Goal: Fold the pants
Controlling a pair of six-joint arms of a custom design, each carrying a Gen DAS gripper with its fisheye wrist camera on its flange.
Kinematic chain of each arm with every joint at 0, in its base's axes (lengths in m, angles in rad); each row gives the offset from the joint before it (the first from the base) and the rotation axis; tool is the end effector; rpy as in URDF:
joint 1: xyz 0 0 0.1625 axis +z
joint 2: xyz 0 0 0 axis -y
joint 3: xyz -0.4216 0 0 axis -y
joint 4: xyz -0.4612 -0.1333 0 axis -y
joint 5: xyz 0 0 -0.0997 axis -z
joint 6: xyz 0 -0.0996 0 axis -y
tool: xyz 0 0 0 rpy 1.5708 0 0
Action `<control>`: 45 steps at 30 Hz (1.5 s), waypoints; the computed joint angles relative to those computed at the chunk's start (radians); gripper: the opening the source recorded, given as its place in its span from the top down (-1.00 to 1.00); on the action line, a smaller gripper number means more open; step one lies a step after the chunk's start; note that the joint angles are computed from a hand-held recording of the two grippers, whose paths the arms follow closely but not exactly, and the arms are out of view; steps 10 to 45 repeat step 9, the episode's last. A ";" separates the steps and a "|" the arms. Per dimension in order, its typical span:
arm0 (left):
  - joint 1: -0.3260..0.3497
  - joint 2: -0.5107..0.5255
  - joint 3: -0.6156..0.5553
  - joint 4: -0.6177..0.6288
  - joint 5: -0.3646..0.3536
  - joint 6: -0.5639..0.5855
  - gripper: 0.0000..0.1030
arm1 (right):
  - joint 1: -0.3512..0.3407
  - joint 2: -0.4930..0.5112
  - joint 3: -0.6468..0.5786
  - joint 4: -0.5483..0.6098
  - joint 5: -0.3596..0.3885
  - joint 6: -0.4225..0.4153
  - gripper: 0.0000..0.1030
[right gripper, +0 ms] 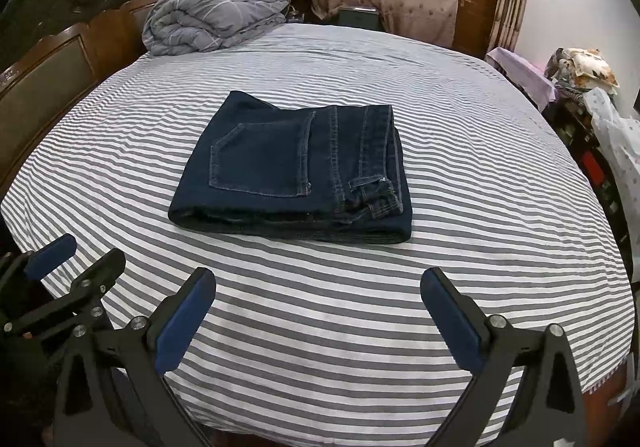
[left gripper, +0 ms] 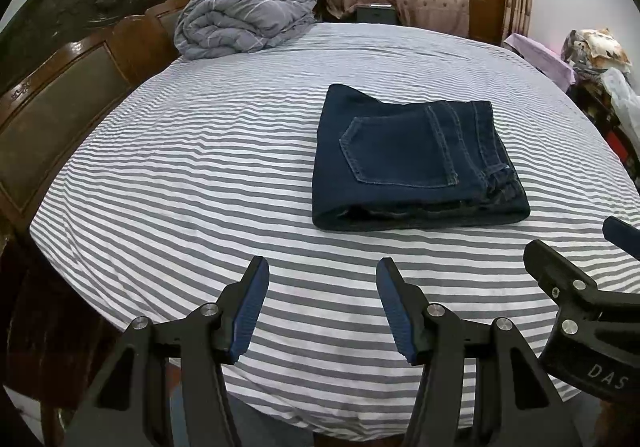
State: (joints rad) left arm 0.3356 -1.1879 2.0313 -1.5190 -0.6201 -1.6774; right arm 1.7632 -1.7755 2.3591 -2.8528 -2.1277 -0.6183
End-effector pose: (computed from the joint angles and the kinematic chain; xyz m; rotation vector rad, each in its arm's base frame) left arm -0.3839 -0.3609 0.0951 0.0436 2.0601 -0.9132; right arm 0.1614 -0.4065 0.3205 0.7086 -2.2774 0.7010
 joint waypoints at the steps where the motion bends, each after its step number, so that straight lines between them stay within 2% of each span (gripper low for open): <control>1: 0.000 0.001 0.001 -0.004 0.002 0.004 -0.11 | 0.000 0.001 -0.001 0.000 -0.001 0.001 -0.96; 8: 0.000 0.010 0.007 -0.035 0.012 0.020 -0.11 | 0.001 0.003 0.000 0.003 -0.004 0.008 -0.96; 45: 0.000 0.011 0.006 -0.032 0.012 0.019 -0.11 | 0.000 0.003 0.000 0.003 -0.003 0.007 -0.96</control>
